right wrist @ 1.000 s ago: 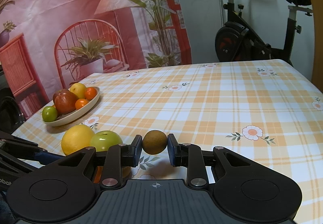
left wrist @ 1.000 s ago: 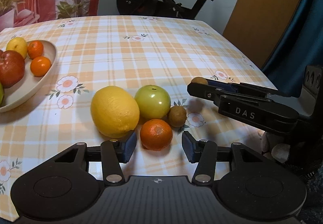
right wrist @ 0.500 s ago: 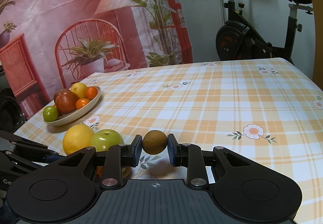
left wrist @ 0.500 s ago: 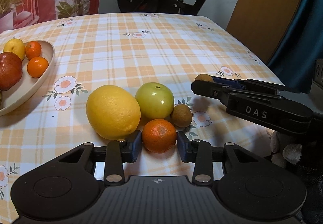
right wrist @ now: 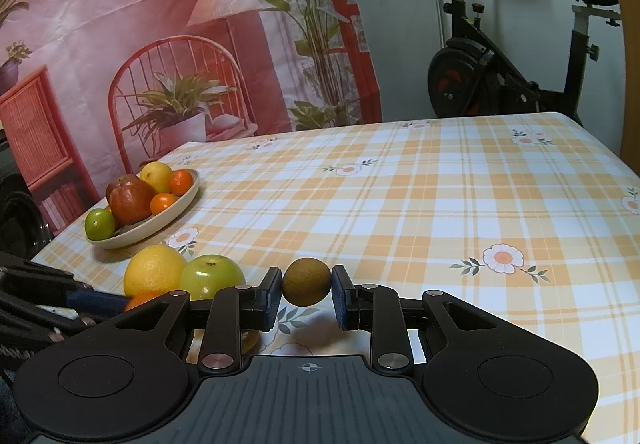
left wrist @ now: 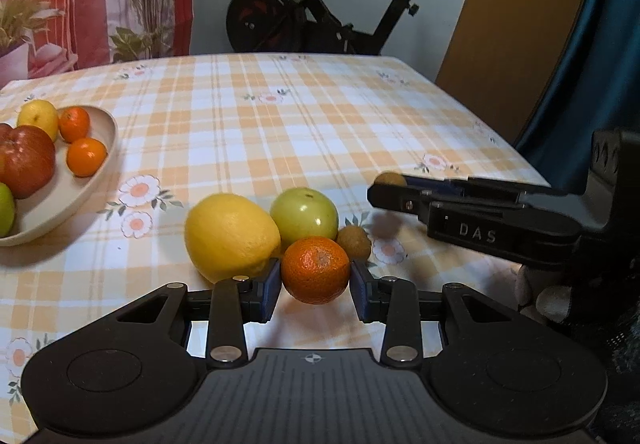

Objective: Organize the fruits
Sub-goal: 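Lift the tangerine with the left gripper while the right gripper carries the kiwi toward the plate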

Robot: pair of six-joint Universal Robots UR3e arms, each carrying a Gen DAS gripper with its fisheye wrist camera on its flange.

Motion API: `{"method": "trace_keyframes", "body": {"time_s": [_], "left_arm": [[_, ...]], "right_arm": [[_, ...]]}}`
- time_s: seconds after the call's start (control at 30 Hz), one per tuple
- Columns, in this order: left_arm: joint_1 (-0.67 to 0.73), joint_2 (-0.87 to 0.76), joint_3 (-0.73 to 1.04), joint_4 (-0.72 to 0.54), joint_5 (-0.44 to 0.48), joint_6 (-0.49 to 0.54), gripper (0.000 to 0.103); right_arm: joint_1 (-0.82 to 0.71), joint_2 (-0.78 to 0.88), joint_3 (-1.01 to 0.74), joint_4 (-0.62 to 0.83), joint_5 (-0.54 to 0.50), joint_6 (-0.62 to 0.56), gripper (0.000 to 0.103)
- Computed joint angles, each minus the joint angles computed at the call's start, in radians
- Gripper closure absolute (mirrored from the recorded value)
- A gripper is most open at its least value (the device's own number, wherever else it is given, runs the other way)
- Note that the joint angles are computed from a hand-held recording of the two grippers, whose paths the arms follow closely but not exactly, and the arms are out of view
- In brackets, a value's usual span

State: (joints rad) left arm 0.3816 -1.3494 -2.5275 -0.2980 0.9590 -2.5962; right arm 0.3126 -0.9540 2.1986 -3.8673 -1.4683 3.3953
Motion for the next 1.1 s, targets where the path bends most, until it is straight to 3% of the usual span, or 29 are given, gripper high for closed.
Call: {"method": "trace_keyframes", "body": {"time_s": [1.1], "left_arm": [[0.187,0.185,-0.038,-0.079,-0.139,0.031,0.064]], "right_arm": [[-0.009,-0.012,-0.004,0.042,0.003,0.018,0.078]]}}
